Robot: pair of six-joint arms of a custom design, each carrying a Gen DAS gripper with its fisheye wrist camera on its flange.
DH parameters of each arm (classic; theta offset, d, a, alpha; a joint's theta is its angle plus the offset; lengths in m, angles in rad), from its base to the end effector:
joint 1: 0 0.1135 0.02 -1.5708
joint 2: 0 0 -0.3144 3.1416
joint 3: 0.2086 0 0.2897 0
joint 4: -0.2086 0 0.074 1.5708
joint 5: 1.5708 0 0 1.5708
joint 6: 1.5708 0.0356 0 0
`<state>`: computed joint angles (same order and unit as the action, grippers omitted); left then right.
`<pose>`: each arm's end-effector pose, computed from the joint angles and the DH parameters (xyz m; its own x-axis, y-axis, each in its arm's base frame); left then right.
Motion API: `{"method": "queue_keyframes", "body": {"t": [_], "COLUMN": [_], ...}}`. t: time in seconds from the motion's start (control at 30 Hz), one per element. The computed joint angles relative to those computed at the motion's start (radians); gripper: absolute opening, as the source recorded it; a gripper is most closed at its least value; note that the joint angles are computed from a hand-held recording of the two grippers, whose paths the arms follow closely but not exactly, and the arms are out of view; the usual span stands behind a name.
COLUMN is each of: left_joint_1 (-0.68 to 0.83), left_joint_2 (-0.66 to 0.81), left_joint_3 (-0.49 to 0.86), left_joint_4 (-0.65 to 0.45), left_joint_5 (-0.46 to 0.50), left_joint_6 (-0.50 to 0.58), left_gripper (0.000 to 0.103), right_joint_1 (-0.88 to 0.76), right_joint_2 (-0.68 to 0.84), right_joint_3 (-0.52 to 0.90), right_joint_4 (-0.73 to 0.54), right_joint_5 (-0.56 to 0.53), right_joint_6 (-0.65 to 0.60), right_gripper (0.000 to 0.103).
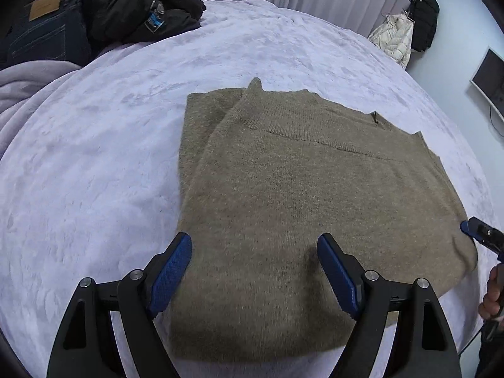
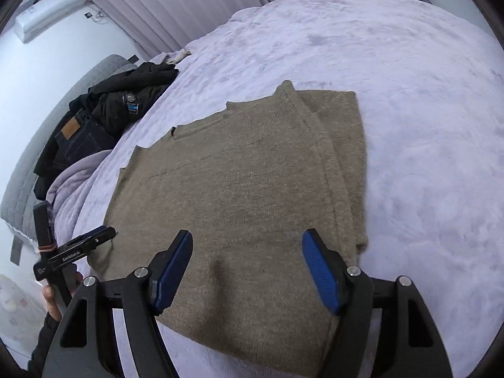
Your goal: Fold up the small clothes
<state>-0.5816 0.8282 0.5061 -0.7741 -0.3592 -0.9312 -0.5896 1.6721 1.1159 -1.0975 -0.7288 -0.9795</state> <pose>0.1274 -0.0688 0.2168 -0.7486 -0.4068 -0.5236 -0.3695 0.9116 -0.1800 0.2757 -0.1559 0.2274 -0.8442 -0.1804 -0.5048 -0.4309 0.7886 0.4387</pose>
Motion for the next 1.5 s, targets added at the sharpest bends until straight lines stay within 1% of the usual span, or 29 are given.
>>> {"method": "queue_keyframes", "body": {"t": [0.03, 0.07, 0.13, 0.17, 0.23, 0.3, 0.33, 0.4, 0.47, 0.6, 0.7, 0.73, 0.77, 0.83, 0.87, 0.9, 0.93, 0.97, 1.0, 1.03, 1.1, 1.13, 1.17, 1.2, 1.27, 1.33, 1.4, 1.43, 1.5], "left_joint_1": [-0.077, -0.161, -0.273, -0.32, -0.375, -0.377, -0.365, -0.366, -0.405, -0.457, -0.469, -0.464, -0.443, -0.374, -0.323, -0.274, -0.236, -0.215, -0.201, -0.202, -0.234, -0.248, -0.257, -0.266, -0.258, -0.238, -0.227, -0.227, -0.224], "left_joint_2": [-0.021, -0.048, -0.077, -0.071, -0.013, 0.063, 0.092, 0.07, 0.021, -0.017, -0.001, -0.004, -0.009, 0.021, 0.058, 0.106, 0.165, 0.217, 0.275, 0.326, 0.386, 0.418, 0.445, 0.475, 0.42, 0.353, 0.319, 0.316, 0.35], "left_joint_3": [0.013, 0.017, 0.008, -0.001, -0.006, -0.017, -0.025, -0.059, -0.068, -0.074, -0.022, -0.003, 0.015, 0.037, 0.049, 0.057, 0.068, 0.08, 0.096, 0.114, 0.137, 0.145, 0.152, 0.162, 0.116, 0.091, 0.094, 0.102, 0.132], "left_joint_4": [-0.062, -0.102, -0.09, -0.052, -0.003, 0.034, 0.039, 0.046, 0.004, -0.064, -0.129, -0.135, -0.116, -0.048, 0.002, 0.06, 0.107, 0.131, 0.145, 0.147, 0.128, 0.116, 0.094, 0.052, 0.064, 0.039, 0.009, 0.008, 0.056], "left_joint_5": [-0.06, -0.107, -0.125, -0.11, -0.119, -0.113, -0.104, -0.109, -0.134, -0.151, -0.152, -0.16, -0.162, -0.145, -0.125, -0.099, -0.077, -0.064, -0.06, -0.078, -0.145, -0.17, -0.19, -0.215, -0.197, -0.179, -0.186, -0.191, -0.179], "left_joint_6": [-0.084, -0.158, -0.23, -0.238, -0.24, -0.229, -0.234, -0.242, -0.272, -0.3, -0.334, -0.331, -0.298, -0.223, -0.179, -0.135, -0.103, -0.095, -0.101, -0.108, -0.122, -0.125, -0.134, -0.158, -0.146, -0.168, -0.208, -0.22, -0.183], "left_gripper": [0.083, 0.083, 0.083, 0.083, 0.083, 0.083, 0.083, 0.083, 0.083, 0.083, 0.083, 0.083, 0.083, 0.083, 0.083, 0.083, 0.083, 0.083, 0.083, 0.083, 0.083, 0.088, 0.103, 0.103, 0.103, 0.103, 0.103, 0.103, 0.103], "right_joint_1": [-0.011, -0.021, -0.036, -0.035, -0.011, 0.042, 0.063, 0.071, 0.029, -0.082, -0.134, -0.143, -0.145, -0.133, -0.105, -0.066, -0.014, 0.047, 0.129, 0.199, 0.298, 0.325, 0.338, 0.344, 0.328, 0.28, 0.238, 0.233, 0.253], "right_joint_2": [-0.051, -0.11, -0.202, -0.238, -0.287, -0.336, -0.355, -0.363, -0.308, -0.192, -0.156, -0.174, -0.203, -0.259, -0.298, -0.342, -0.394, -0.452, -0.511, -0.541, -0.541, -0.521, -0.511, -0.505, -0.507, -0.476, -0.459, -0.473, -0.507], "right_joint_3": [-0.028, -0.064, -0.121, -0.151, -0.212, -0.284, -0.318, -0.359, -0.337, -0.252, -0.21, -0.204, -0.204, -0.21, -0.226, -0.254, -0.29, -0.336, -0.392, -0.428, -0.46, -0.463, -0.47, -0.479, -0.494, -0.472, -0.444, -0.442, -0.449], "right_joint_4": [0.025, 0.04, -0.005, -0.045, -0.108, -0.088, -0.05, 0.038, 0.04, -0.016, -0.056, -0.067, -0.07, -0.084, -0.072, -0.032, 0.034, 0.129, 0.251, 0.339, 0.433, 0.455, 0.477, 0.504, 0.549, 0.544, 0.534, 0.541, 0.537], "right_joint_5": [0.014, 0.017, -0.011, -0.018, -0.004, 0.032, 0.05, 0.079, 0.077, 0.072, 0.09, 0.096, 0.091, 0.05, 0.029, 0.019, 0.021, 0.042, 0.095, 0.154, 0.233, 0.247, 0.254, 0.264, 0.282, 0.272, 0.275, 0.281, 0.269], "right_joint_6": [0.015, -0.004, -0.116, -0.181, -0.282, -0.287, -0.269, -0.226, -0.256, -0.346, -0.383, -0.383, -0.381, -0.402, -0.392, -0.354, -0.284, -0.192, -0.072, 0.022, 0.147, 0.186, 0.202, 0.198, 0.178, 0.167, 0.19, 0.216, 0.246], "right_gripper": [0.076, 0.076, 0.079, 0.079, 0.079, 0.079, 0.079, 0.079, 0.079, 0.079, 0.079, 0.079, 0.079, 0.079, 0.079, 0.079, 0.079, 0.079, 0.079, 0.079, 0.079, 0.079, 0.079, 0.08, 0.08, 0.08, 0.08, 0.081, 0.081]}}
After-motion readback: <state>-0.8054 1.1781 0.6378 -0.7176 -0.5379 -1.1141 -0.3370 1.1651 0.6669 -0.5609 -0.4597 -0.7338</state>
